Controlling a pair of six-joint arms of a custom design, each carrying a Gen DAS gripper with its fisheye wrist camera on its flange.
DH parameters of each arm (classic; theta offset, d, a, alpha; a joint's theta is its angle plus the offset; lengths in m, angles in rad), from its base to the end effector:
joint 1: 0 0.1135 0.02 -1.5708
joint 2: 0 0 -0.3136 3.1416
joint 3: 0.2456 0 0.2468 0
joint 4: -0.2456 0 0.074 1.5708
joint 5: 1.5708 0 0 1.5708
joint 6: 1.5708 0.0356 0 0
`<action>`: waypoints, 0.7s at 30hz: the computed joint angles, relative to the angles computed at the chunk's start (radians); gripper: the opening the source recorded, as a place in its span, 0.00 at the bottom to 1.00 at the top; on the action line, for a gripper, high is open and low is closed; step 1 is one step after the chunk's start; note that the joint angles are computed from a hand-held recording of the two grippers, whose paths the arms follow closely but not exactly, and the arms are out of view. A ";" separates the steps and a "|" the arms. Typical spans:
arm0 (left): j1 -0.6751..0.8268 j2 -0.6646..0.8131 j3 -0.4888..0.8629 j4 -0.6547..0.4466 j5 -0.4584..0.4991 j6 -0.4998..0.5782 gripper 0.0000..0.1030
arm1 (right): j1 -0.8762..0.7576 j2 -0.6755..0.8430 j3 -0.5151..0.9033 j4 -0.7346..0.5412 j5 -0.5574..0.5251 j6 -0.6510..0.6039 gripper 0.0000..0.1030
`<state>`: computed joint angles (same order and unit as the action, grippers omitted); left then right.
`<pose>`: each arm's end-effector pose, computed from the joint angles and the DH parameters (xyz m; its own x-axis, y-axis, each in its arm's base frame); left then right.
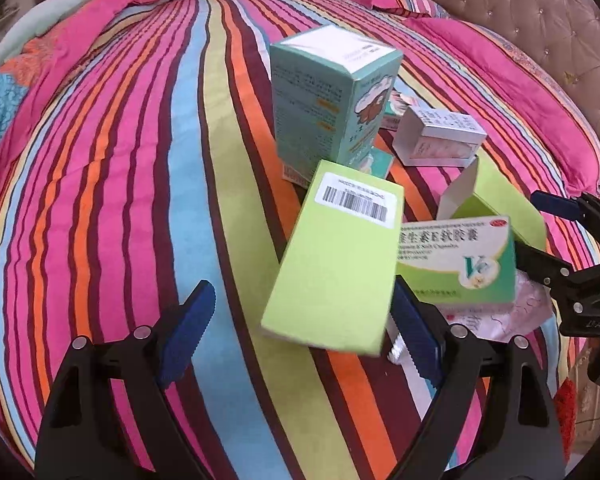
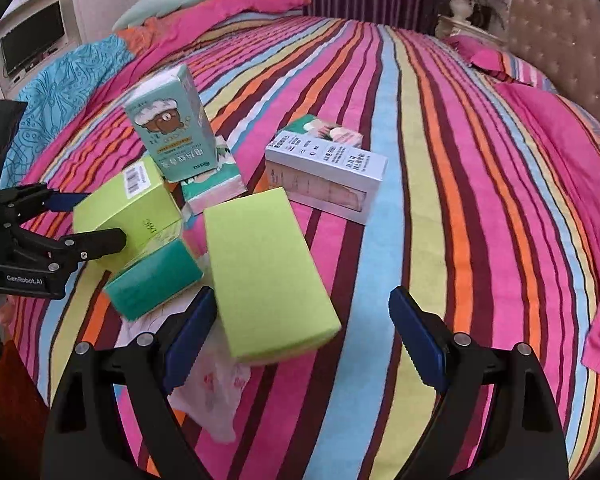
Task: Collect trash
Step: 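Grasp the lime-green barcode box with the left tool while the right tool grasps another lime-green box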
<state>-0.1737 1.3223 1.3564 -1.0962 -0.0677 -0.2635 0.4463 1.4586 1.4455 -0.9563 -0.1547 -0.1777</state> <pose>0.2303 -0.0380 0.3899 -0.8670 -0.1117 -0.4856 -0.0889 0.9936 -0.0698 0.2564 0.1287 0.3920 -0.6428 -0.5012 -0.5793 -0.6286 0.7773 0.0250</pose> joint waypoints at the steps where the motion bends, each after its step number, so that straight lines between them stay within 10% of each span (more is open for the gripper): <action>1: 0.007 0.010 0.001 0.004 0.005 0.004 0.82 | 0.007 0.012 0.010 -0.006 0.006 -0.001 0.81; 10: 0.027 0.072 -0.003 0.034 0.001 0.004 0.82 | 0.043 0.093 0.056 -0.033 0.030 0.099 0.79; 13: 0.041 0.083 -0.006 0.025 0.039 0.005 0.51 | 0.032 0.099 0.052 -0.053 -0.029 0.163 0.57; 21: 0.037 -0.014 -0.081 0.027 0.025 -0.010 0.50 | 0.036 -0.032 -0.064 -0.055 -0.043 0.251 0.52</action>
<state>-0.1370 1.3085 1.2749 -1.0697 -0.0429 -0.2731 0.4820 1.4265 1.3819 -1.0113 -0.1977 0.0735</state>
